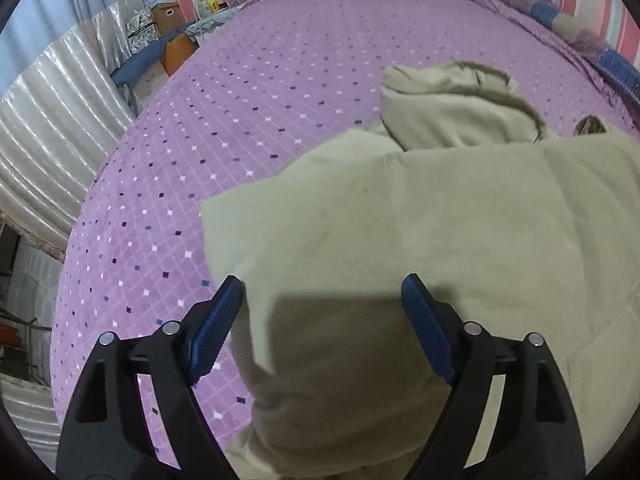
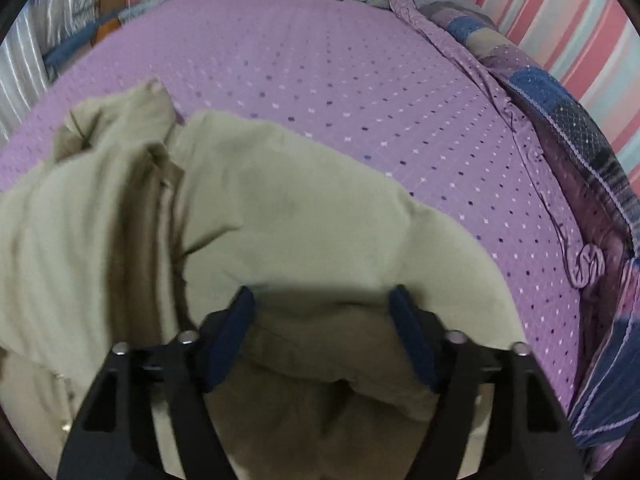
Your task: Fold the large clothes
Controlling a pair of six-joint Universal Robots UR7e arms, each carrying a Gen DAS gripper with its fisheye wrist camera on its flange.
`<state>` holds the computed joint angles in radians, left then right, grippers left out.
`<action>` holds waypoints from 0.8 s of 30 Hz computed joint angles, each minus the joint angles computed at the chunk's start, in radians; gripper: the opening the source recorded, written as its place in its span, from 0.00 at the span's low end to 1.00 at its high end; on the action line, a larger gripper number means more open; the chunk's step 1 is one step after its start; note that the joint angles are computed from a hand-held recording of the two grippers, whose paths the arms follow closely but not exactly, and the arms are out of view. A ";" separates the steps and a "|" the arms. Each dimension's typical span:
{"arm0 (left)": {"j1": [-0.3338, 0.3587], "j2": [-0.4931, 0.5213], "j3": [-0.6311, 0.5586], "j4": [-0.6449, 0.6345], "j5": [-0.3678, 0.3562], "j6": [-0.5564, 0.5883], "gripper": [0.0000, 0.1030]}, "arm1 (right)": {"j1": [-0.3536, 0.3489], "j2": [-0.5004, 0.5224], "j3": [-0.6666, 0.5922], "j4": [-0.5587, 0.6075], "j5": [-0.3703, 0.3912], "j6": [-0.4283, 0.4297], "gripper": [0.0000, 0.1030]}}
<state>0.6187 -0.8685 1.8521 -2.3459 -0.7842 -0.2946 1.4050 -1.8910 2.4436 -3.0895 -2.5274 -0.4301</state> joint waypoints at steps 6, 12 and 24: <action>0.008 -0.004 0.010 0.000 -0.013 -0.019 0.84 | -0.062 -0.097 0.004 0.069 0.099 0.020 0.05; -0.008 -0.013 0.025 0.017 0.005 -0.028 0.85 | -0.010 -0.212 -0.011 0.043 0.099 0.062 0.03; -0.042 -0.114 0.087 0.027 0.012 -0.039 0.88 | 0.258 -0.270 -0.084 0.219 0.176 0.225 0.00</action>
<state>0.5766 -0.9824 1.9389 -2.3185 -0.7718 -0.3340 1.6634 -2.1606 2.3597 -2.8702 -2.3518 -0.2048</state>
